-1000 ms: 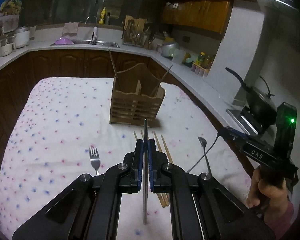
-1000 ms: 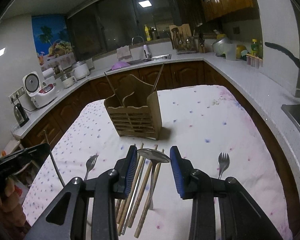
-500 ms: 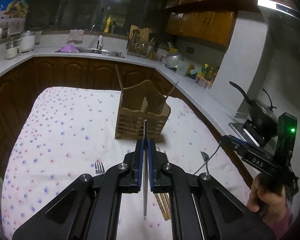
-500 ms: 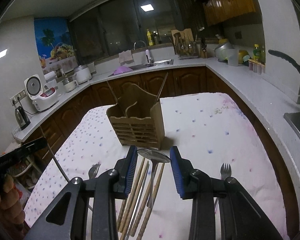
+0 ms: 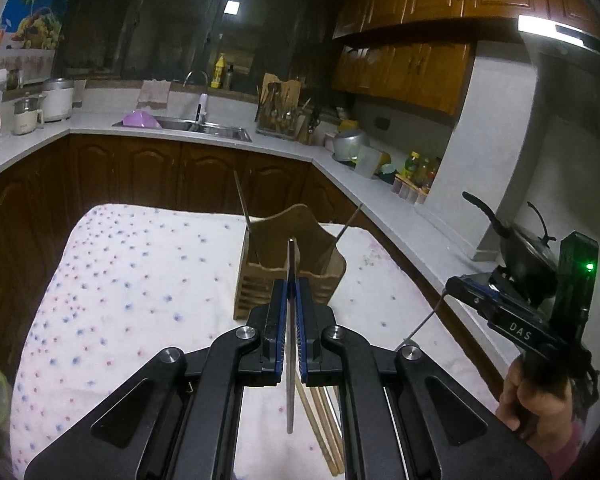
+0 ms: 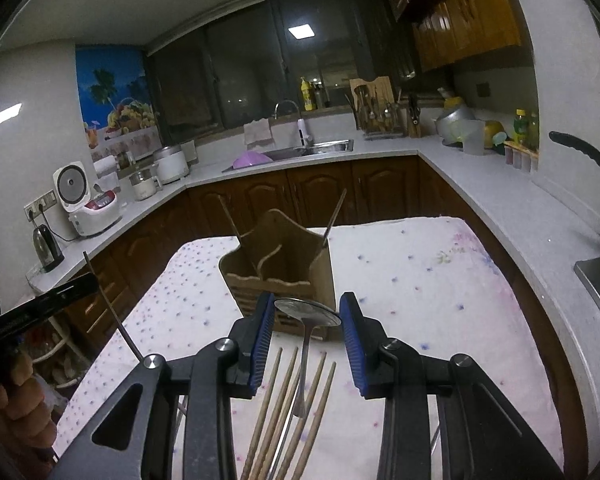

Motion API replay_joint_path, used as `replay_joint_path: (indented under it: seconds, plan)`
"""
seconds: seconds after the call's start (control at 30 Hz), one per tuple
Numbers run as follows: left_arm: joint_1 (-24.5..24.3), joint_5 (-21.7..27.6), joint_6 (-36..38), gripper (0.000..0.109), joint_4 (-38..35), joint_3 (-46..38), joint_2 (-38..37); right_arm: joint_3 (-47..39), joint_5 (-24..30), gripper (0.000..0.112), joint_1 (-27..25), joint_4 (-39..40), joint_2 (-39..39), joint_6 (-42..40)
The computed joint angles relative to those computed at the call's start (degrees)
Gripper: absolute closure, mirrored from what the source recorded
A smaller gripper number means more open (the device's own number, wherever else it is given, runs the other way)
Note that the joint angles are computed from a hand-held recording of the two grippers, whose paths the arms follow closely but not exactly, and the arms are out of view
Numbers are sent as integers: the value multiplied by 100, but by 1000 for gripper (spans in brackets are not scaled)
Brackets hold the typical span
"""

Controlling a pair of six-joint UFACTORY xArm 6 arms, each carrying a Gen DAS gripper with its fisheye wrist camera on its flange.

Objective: Organize utensils
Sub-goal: 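Lift the chopstick and spoon upright and carry them over the wooden holder, then lower the chopstick and spoon into the holder and open both tools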

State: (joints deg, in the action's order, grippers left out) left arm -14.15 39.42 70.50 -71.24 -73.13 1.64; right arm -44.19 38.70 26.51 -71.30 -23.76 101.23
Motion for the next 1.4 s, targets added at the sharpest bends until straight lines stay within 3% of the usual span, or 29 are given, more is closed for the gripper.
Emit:
replay_joint_path:
  seconds: [0.5, 1.03, 1.23, 1.4]
  plan:
    - [-76, -245, -326, 105, -287, -1526, 966, -826, -595, 78, -643, -454, 551, -90]
    - [-454, -955, -906, 105, -166, -3974, 2593, -2003, -1156, 78, -1419, -731, 1577, -216]
    - [-704, -1505, -758, 105, -379, -4512, 3197, -2118, -1260, 78, -1588, -878, 1914, 19]
    - [-809, -1673, -1189, 105, -91, -4808, 3737, -2063, -1432, 78, -1742, -990, 2127, 329]
